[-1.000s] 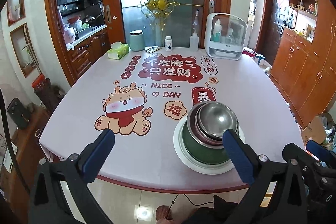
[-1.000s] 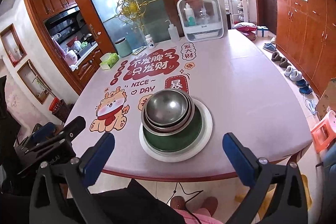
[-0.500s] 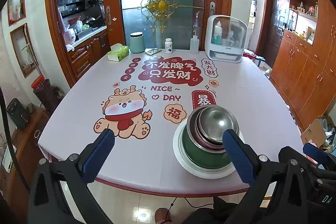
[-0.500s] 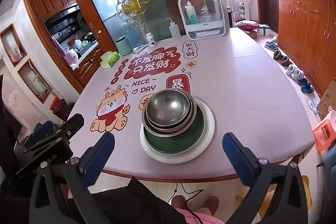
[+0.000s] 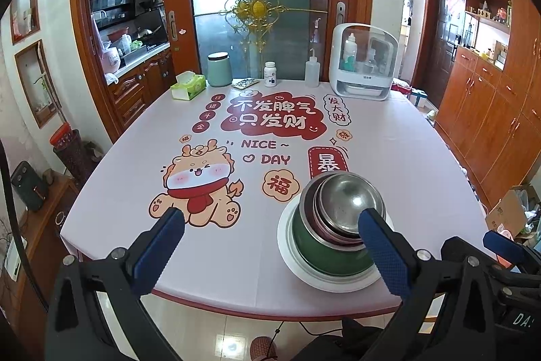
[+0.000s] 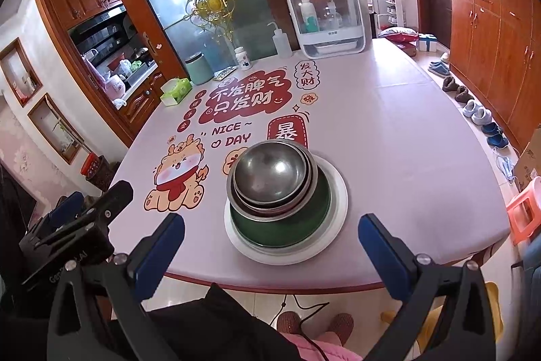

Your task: Organize plates and bowls

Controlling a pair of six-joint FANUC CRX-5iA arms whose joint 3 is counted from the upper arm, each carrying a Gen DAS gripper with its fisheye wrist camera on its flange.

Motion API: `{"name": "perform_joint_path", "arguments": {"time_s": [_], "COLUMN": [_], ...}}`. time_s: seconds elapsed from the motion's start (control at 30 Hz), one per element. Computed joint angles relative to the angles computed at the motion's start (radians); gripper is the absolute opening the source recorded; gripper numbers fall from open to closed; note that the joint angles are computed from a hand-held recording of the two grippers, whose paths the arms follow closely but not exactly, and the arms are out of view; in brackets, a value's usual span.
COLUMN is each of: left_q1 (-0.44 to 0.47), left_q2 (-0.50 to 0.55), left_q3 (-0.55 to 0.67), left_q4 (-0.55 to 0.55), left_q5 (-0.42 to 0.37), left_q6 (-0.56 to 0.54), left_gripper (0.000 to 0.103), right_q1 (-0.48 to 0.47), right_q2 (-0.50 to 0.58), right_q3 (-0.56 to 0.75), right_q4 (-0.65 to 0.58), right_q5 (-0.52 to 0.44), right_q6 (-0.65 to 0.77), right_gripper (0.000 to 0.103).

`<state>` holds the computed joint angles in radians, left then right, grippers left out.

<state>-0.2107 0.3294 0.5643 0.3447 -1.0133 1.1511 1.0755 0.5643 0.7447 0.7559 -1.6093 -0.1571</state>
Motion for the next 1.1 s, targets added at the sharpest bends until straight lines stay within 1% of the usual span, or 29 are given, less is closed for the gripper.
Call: {"name": "perform_joint_path", "arguments": {"time_s": [0.57,1.1], "left_q1": [-0.003,-0.003], "left_q2": [0.008,0.025], "left_q3": [0.007,0.019], "left_q4": [0.001,0.016], "left_q5": [0.0,-0.002], "left_q6": [-0.006,-0.03], "left_gripper": [0.102,0.102], "right_q1": [-0.009,-0.01], "right_q2": [0.013,0.005], "right_q3": [0.029,0.013], "right_q4": [-0.019,-0.024], "right_q5": [0.001,0.006], "right_q6": [0.017,0.008], "right_gripper": [0.103,0.103]}}
